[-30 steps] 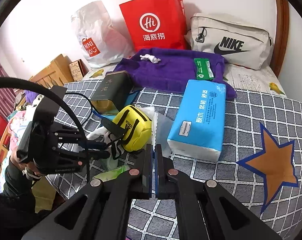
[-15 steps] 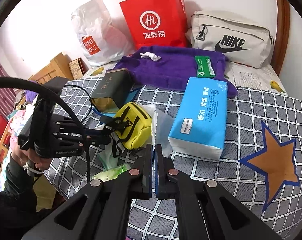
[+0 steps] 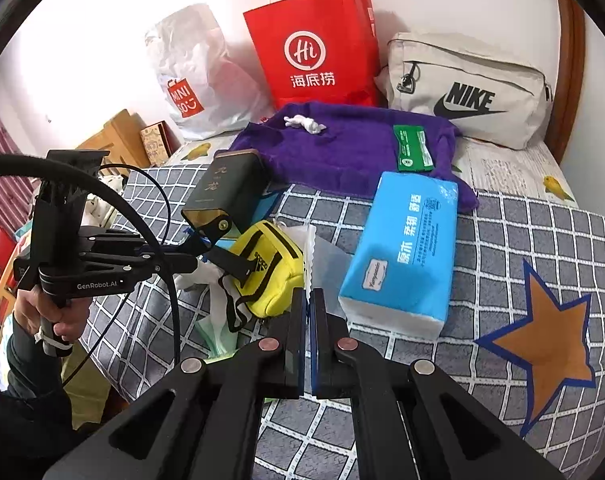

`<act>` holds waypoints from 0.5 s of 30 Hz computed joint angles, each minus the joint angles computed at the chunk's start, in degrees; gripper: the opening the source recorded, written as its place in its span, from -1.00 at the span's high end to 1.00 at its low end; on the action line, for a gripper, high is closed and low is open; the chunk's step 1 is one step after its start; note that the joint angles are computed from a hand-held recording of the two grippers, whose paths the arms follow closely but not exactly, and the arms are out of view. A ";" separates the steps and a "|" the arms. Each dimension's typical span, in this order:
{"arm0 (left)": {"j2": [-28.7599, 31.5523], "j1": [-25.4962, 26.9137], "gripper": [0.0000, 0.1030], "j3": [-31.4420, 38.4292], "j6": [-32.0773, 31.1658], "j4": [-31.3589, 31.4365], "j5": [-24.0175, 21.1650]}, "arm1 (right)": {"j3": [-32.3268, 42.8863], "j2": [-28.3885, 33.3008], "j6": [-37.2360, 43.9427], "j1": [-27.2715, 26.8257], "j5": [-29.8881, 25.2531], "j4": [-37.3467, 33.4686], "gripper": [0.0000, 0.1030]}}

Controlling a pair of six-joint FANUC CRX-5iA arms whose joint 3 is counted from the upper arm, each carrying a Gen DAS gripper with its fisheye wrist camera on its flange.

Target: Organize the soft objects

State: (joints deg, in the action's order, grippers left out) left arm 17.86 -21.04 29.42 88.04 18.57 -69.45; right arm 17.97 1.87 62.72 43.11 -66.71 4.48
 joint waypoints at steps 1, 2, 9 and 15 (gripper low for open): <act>0.04 0.07 0.78 0.21 0.10 -0.12 0.01 | 0.29 0.21 0.13 -0.13 -0.04 0.00 0.96; 0.21 0.16 0.78 0.54 0.05 -0.09 0.01 | 0.70 0.52 0.34 -0.24 -0.21 0.05 0.96; -0.38 1.53 0.78 -0.38 -0.76 2.79 1.70 | 3.07 2.32 1.63 -1.04 -0.63 0.21 0.96; -0.50 2.69 0.78 -1.26 -2.08 6.07 1.63 | 4.46 3.48 2.42 -1.17 -0.97 -0.14 0.96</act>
State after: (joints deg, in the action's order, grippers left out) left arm 17.36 -18.34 28.16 85.96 24.64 -67.82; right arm 22.43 5.35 65.14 41.94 -67.68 4.35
